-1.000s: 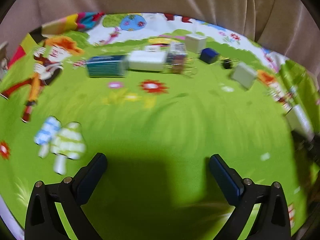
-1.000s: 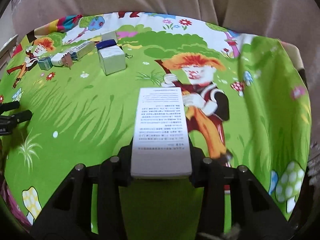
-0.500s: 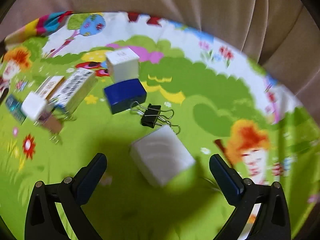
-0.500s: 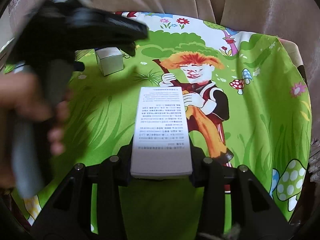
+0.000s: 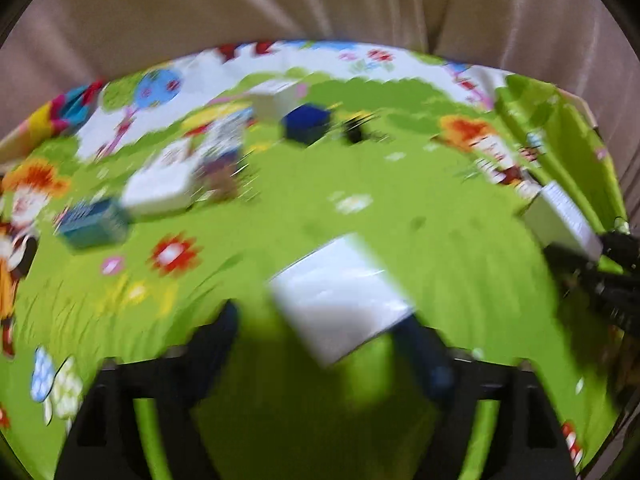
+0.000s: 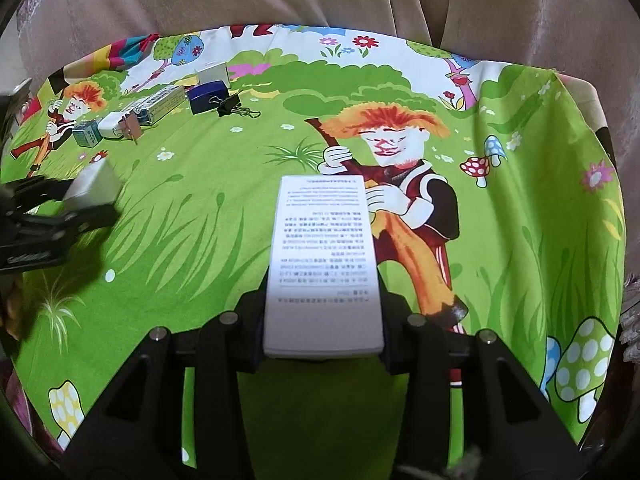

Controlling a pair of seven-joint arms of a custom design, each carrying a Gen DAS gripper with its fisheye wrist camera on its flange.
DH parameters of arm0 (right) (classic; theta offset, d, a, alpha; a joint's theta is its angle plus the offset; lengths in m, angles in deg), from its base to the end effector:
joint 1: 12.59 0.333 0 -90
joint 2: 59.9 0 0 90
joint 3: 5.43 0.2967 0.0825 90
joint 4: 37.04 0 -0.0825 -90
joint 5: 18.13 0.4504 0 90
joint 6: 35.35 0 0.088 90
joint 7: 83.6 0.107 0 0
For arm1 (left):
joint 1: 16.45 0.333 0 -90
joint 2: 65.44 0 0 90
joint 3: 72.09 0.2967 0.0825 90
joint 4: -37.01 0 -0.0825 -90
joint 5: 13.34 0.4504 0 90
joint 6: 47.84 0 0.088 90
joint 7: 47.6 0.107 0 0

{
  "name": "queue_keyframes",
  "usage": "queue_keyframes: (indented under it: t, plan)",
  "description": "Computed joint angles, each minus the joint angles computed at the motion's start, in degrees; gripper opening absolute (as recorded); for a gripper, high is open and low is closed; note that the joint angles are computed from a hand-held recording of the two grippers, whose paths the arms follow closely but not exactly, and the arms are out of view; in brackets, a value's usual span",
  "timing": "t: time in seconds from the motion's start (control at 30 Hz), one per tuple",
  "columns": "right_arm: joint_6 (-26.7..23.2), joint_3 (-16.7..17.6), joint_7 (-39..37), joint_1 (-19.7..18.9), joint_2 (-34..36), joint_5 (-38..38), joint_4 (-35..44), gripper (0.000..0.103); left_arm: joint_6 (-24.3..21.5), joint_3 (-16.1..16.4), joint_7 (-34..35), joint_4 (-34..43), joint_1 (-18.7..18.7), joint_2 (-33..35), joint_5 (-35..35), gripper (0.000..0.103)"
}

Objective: Organize rigid objects
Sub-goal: 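Grasp the white cube box with the left gripper, then lift both held boxes up off the tablecloth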

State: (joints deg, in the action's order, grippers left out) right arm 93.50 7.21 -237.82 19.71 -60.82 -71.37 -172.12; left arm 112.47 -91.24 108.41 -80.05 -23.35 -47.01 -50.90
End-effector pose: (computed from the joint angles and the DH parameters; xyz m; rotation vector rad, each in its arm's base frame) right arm 0.4011 0.3681 0.2697 -1.2603 2.3720 -0.8547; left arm 0.6119 -0.2630 0.2665 -0.8124 2.7266 -0.8424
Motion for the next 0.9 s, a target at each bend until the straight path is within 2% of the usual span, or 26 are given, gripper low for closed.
queue_keyframes:
  t: [0.13, 0.23, 0.3, 0.43, 0.47, 0.5, 0.57, 0.7, 0.9]
  plan:
    - [-0.1, 0.0, 0.0, 0.0, 0.1, 0.0, 0.1, 0.046, -4.9, -0.1, -1.6, 0.0, 2.9, -1.3, -5.9, 0.089]
    - [-0.2, 0.0, -0.2, 0.1, 0.2, 0.1, 0.2, 0.046, -7.0, 0.8, -5.7, 0.1, 2.7, -1.9, -9.2, 0.089]
    - [-0.2, -0.1, -0.2, 0.0, 0.1, 0.0, 0.1, 0.046, -8.4, 0.9, -5.8, 1.1, 2.2, -1.3, -9.8, 0.089]
    - [-0.1, -0.1, -0.2, 0.0, 0.1, 0.0, 0.1, 0.046, -2.9, 0.3, -0.3, 0.6, -0.2, -0.3, -6.9, 0.089]
    - [-0.2, -0.1, -0.3, 0.0, 0.1, 0.0, 0.1, 0.046, 0.2, 0.4, 1.2, 0.0, -1.2, -0.1, -4.8, 0.088]
    - [-0.1, -0.1, -0.3, 0.0, 0.1, 0.0, 0.1, 0.046, 1.9, 0.1, 2.6, -0.9, -1.3, -0.4, -3.5, 0.085]
    - [-0.2, -0.1, -0.3, 0.0, 0.2, 0.0, 0.1, 0.046, 1.4, -2.8, 8.8, -2.0, 1.6, -1.5, -9.0, 0.041]
    - [0.0, -0.1, -0.1, 0.0, 0.0, -0.2, -0.1, 0.046, 1.5, -3.2, 13.9, -3.5, 2.4, -2.9, -15.1, 0.041]
    - [-0.1, 0.0, 0.1, 0.0, 0.1, -0.2, 0.0, 0.046, 0.0, -1.2, 13.9, -2.5, 0.7, -2.3, -15.2, 0.043]
